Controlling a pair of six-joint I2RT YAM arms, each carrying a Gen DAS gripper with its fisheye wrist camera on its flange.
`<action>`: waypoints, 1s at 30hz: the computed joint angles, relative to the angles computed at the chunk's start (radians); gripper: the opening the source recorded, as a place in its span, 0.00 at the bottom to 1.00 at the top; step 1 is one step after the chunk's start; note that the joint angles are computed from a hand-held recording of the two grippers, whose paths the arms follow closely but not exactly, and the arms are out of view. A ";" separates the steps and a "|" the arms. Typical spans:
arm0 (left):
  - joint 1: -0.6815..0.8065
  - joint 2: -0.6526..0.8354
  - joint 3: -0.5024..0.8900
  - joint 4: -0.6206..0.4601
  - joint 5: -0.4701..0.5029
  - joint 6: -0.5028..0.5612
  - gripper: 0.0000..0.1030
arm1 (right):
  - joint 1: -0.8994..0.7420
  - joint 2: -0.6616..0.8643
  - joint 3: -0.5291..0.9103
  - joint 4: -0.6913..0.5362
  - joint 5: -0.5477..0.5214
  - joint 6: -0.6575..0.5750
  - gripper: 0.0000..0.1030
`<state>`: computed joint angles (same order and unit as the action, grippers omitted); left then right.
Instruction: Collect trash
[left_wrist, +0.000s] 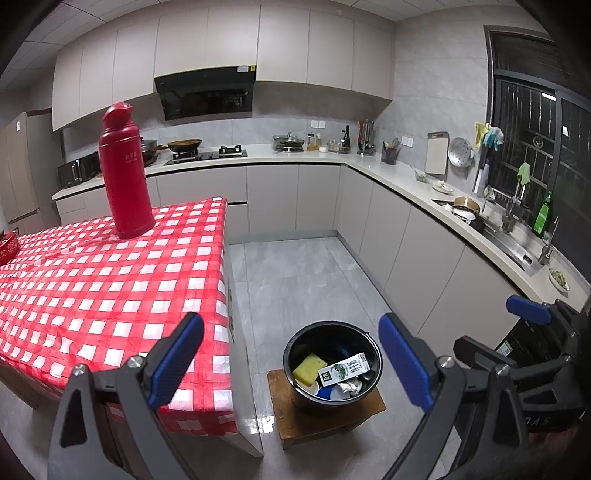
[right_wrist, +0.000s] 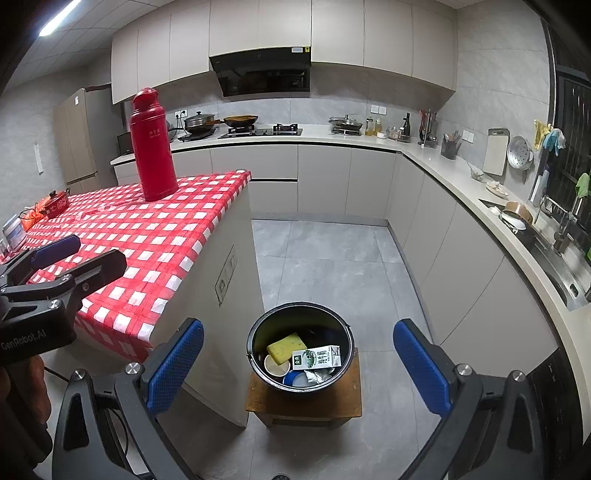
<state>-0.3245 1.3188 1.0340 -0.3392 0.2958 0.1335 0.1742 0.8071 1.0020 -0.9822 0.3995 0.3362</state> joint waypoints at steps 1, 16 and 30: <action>-0.001 -0.001 0.000 0.000 0.000 -0.001 0.94 | 0.002 -0.002 0.001 -0.003 0.004 0.001 1.00; -0.007 -0.006 0.001 0.006 -0.004 -0.010 0.94 | 0.018 0.000 0.015 -0.009 0.011 -0.003 1.00; 0.011 -0.002 0.009 -0.003 0.010 -0.002 0.94 | 0.034 0.018 0.011 0.004 0.017 0.007 1.00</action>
<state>-0.3139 1.3170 1.0428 -0.3425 0.3056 0.1314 0.2082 0.8254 1.0129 -0.9779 0.4170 0.3434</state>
